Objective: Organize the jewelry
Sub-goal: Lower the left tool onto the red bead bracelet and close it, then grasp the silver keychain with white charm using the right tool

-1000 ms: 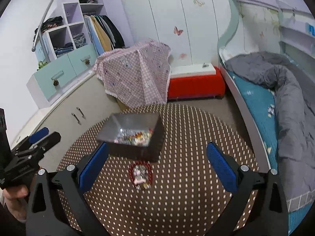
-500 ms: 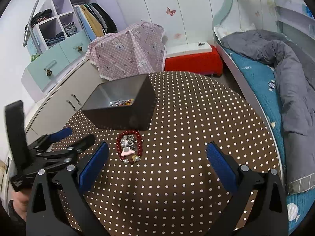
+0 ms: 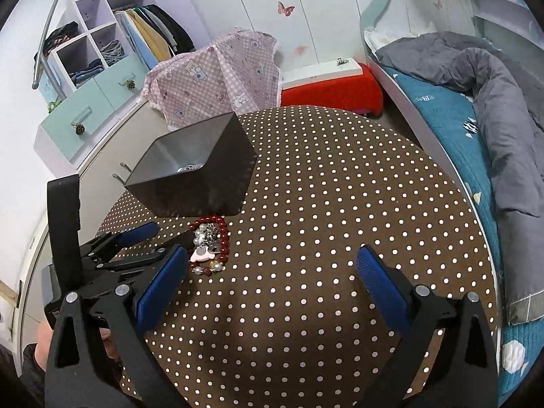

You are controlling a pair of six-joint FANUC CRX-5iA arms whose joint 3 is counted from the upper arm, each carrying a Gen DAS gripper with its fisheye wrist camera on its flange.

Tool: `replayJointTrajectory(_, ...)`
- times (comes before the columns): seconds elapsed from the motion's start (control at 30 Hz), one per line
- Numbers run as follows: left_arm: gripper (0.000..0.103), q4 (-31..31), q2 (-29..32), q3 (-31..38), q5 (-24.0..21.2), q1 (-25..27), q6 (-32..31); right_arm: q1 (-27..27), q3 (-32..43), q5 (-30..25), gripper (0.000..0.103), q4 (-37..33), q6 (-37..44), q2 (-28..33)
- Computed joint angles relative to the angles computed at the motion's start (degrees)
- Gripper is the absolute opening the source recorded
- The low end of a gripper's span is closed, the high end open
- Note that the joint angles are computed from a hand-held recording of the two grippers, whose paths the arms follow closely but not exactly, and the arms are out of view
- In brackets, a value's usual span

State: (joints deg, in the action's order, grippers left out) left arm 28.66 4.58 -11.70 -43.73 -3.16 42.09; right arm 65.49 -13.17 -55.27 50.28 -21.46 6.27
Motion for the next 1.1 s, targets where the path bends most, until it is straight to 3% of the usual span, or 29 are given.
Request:
replayJointTrajectory(0.03,0.06,1.01,-0.1,-0.34,-0.21,0.05,-1.43,-0.04,0.1,0.1,0.096,-0.17,0.07,0.07)
replayJointTrajectory(0.13,0.033,3.68,-0.65,-1.53,-1.08,0.25,-5.76,-0.24,-0.08,0.53,0.096,-0.32,-0.04,-0.04)
replayJointTrajectory(0.2,0.007,6.75,-1.23,-2.69,-3.28,0.85,-9.36,-0.32,0.03,0.69,0.096,-0.48,0.04,0.02)
replayJointTrajectory(0.6,0.007,27.27,-6.92,-9.87,-9.95,6.05,-25.23,0.05,3.34,0.4,0.096,-1.82,3.78,2.48)
replayJointTrajectory(0.87,0.007,30.36,-11.32,-12.79,-10.47,9.85,-28.58,-0.2,7.95,1.21,0.094,-5.11,11.55,6.49)
replayJointTrajectory(0.9,0.007,29.92,-11.45,-12.83,-9.97,10.19,-28.17,-0.22,8.7,1.47,0.092,-5.32,12.31,7.19)
replayJointTrajectory(1.03,0.007,27.72,-10.7,-12.5,-8.97,11.42,-25.96,-0.89,11.65,3.84,0.053,-7.31,18.05,9.64)
replayJointTrajectory(1.1,0.007,27.07,-10.18,-12.28,-8.84,12.0,-25.13,-1.21,14.3,4.25,0.047,-9.29,22.04,11.41)
